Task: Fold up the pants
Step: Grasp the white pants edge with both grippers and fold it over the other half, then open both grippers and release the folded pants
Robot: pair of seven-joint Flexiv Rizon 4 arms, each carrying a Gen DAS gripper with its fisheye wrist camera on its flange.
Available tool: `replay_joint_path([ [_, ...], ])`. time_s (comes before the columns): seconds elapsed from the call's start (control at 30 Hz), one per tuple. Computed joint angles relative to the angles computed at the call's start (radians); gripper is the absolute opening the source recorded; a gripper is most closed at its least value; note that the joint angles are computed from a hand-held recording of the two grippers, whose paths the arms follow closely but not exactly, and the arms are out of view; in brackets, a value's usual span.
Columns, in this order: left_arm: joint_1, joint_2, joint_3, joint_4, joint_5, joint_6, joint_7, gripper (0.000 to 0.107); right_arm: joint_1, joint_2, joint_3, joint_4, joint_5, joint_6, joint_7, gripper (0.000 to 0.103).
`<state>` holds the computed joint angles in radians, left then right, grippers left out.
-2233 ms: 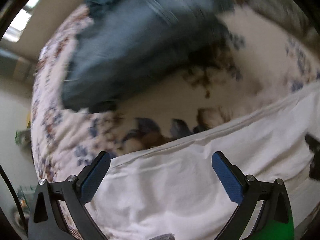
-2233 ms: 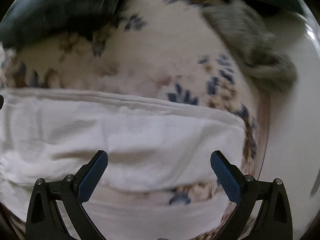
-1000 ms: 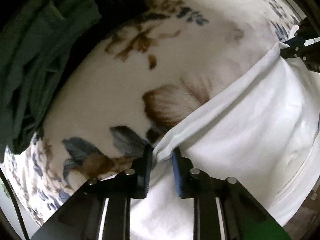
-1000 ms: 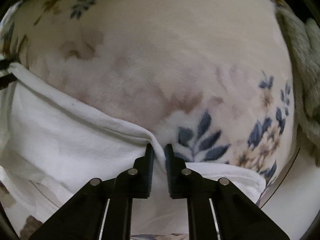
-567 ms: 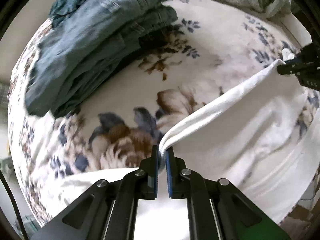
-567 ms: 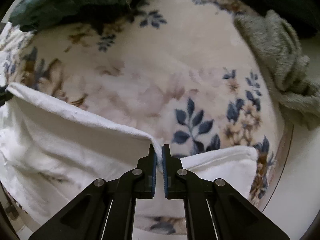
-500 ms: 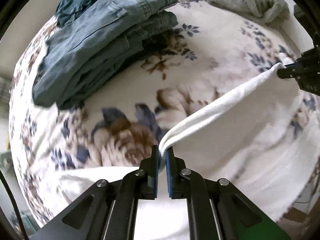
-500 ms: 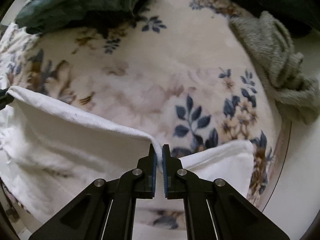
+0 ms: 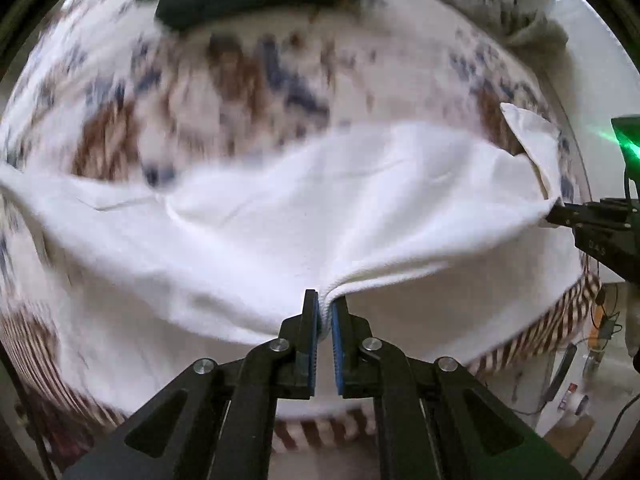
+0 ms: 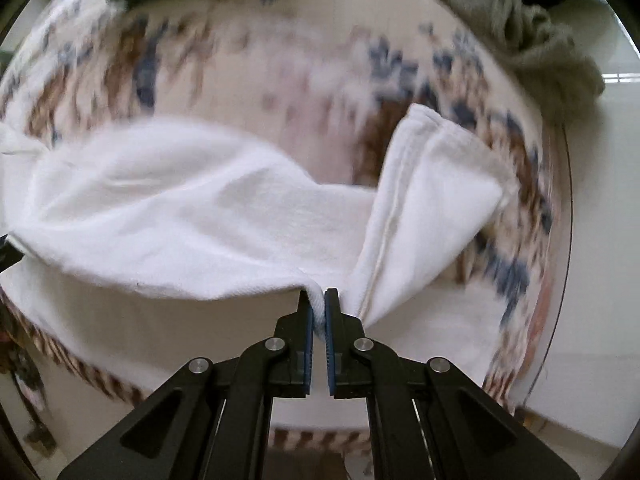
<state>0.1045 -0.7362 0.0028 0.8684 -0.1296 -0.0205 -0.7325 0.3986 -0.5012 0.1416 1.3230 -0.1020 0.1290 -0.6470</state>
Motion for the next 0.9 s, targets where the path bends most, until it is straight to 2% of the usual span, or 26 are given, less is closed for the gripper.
replay_joint_path([
  [0.07,0.005,0.053,0.019,0.129,0.016,0.036,0.002,0.004,0.011,0.007,0.021,0.042,0.031,-0.006,0.017,0.006],
  [0.2,0.005,0.065,0.034,0.234,0.041,0.057,-0.011,0.004,0.064,0.010,0.033,0.123,-0.019,0.013,0.032,0.006],
  [0.27,-0.005,0.065,0.034,0.285,0.063,0.109,0.009,0.004,0.079,0.008,0.038,0.166,-0.036,0.042,0.037,0.006],
  [0.37,-0.023,0.058,0.036,0.304,0.085,0.153,0.010,0.005,0.091,0.001,0.040,0.213,-0.054,0.087,0.047,0.007],
  [0.47,-0.049,0.050,0.049,0.261,0.104,0.123,-0.065,0.011,0.091,-0.005,0.042,0.210,-0.043,0.087,0.048,0.011],
  [0.5,-0.055,0.051,0.056,0.241,0.109,0.100,-0.102,0.020,0.087,-0.006,0.044,0.203,-0.031,0.081,0.047,0.012],
  [0.53,-0.055,0.051,0.053,0.225,0.102,0.083,-0.124,0.031,0.082,-0.005,0.046,0.198,-0.017,0.083,0.046,0.017],
  [0.57,-0.058,0.055,0.052,0.216,0.105,0.077,-0.140,0.036,0.075,-0.002,0.047,0.196,0.001,0.091,0.052,0.022],
  [0.6,-0.064,0.061,0.052,0.206,0.111,0.074,-0.154,0.043,0.066,0.009,0.050,0.203,0.024,0.111,0.060,0.035],
  [0.63,-0.066,0.068,0.049,0.202,0.111,0.077,-0.166,0.054,0.053,0.017,0.053,0.207,0.049,0.136,0.062,0.055],
  [0.67,-0.072,0.075,0.050,0.196,0.118,0.082,-0.180,0.061,0.038,0.032,0.060,0.217,0.081,0.174,0.062,0.066],
  [0.7,-0.079,0.083,0.049,0.193,0.126,0.096,-0.190,0.079,0.033,0.041,0.063,0.222,0.096,0.196,0.062,0.079],
  [0.73,-0.087,0.096,0.048,0.201,0.133,0.128,-0.201,0.089,0.032,0.050,0.064,0.221,0.100,0.201,0.063,0.081],
  [0.8,-0.104,0.107,0.046,0.200,0.149,0.168,-0.221,0.090,0.035,0.064,0.063,0.210,0.099,0.186,0.071,0.083],
  [0.83,-0.113,0.103,0.044,0.186,0.154,0.171,-0.235,0.094,0.034,0.074,0.062,0.210,0.105,0.188,0.082,0.086],
  [0.9,-0.135,0.097,0.040,0.166,0.163,0.184,-0.267,0.098,0.032,0.098,0.057,0.215,0.108,0.189,0.116,0.087],
])
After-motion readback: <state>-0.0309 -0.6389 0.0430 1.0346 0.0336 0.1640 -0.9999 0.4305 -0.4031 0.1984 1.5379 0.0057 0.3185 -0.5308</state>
